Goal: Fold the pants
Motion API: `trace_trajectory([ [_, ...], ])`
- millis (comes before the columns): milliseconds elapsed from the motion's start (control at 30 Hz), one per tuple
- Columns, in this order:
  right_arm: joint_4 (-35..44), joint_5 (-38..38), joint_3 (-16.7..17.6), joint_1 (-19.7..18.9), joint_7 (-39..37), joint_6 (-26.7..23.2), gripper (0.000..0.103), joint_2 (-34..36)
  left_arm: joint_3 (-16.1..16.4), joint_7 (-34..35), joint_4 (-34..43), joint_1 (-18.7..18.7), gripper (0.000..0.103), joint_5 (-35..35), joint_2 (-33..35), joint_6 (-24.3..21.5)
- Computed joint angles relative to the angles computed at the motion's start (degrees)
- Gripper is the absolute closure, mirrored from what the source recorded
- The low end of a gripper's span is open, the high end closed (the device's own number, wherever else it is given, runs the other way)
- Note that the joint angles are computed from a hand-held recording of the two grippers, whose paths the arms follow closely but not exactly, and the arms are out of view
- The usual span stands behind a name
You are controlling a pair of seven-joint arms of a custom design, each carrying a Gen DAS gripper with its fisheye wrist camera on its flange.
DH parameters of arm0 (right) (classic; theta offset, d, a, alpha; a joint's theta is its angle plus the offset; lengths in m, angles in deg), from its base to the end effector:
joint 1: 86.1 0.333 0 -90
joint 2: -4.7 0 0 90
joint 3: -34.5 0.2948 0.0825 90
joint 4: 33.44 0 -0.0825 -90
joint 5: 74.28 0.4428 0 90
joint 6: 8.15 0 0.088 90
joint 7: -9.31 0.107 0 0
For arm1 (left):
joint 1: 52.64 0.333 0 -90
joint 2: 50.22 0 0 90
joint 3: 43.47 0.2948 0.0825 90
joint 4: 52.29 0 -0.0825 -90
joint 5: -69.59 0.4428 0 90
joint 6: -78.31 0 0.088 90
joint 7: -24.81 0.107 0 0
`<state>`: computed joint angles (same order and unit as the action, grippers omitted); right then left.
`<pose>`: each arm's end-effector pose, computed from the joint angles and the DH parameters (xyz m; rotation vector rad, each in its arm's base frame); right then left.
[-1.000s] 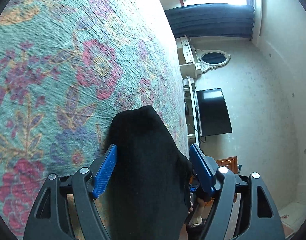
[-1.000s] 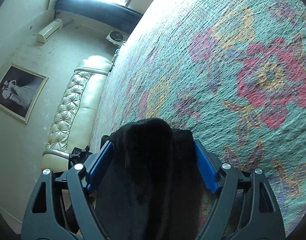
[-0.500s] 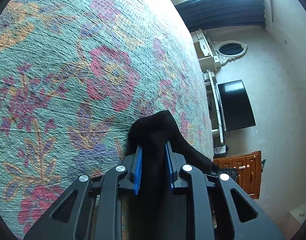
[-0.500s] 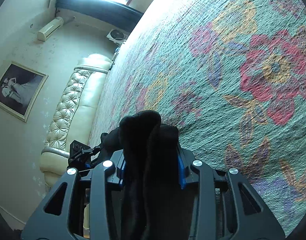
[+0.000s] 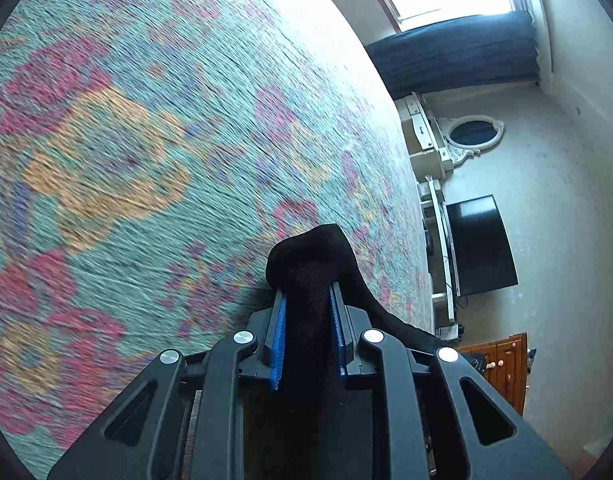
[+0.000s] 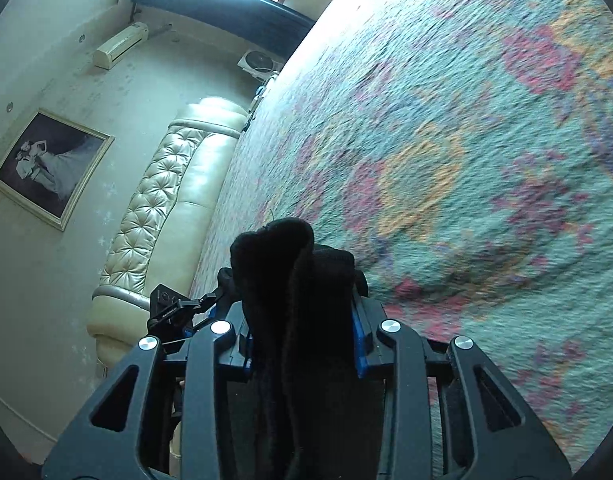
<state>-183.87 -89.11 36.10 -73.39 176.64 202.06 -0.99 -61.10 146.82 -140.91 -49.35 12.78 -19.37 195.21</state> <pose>0.4823 0.1573 0.3536 -0.7634 1.8594 0.0019 0.7179 -0.2006 0.3317 1.4083 -1.8325 1.0197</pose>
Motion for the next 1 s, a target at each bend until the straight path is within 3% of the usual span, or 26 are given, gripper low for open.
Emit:
trace_trajectory([
  [300, 20.4, -10.6, 2.2, -1.5, 8.5, -0.9, 0.07, 17.1, 1.4, -3.9, 11.3, 2.1, 0.083, 4.6, 7.5, 1.4],
  [667, 19.5, -4.5, 2.5, -0.4, 6.1, -1.3, 0.07, 17.8, -1.6, -0.1, 11.2, 5.2, 0.08, 3.6, 9.5, 0.2],
  [733, 19.6, -5.3, 3.1, -1.0, 7.3, -1.6, 0.06, 17.5, -1.9, 0.9, 11.0, 7.0, 0.077, 1.9, 9.8, -2.3],
  [900, 14.5, -0.1, 2.6, 1.2, 4.7, -4.5, 0.036, 11.6, -1.6, 2.2, 4.0, 11.1, 0.054, -3.6, 5.1, -7.3],
  [1000, 10.3, -2.4, 2.9, 1.1, 8.7, -4.6, 0.033, 7.8, 0.2, 5.5, -2.1, 12.3, 0.042, -4.5, 0.0, -10.7],
])
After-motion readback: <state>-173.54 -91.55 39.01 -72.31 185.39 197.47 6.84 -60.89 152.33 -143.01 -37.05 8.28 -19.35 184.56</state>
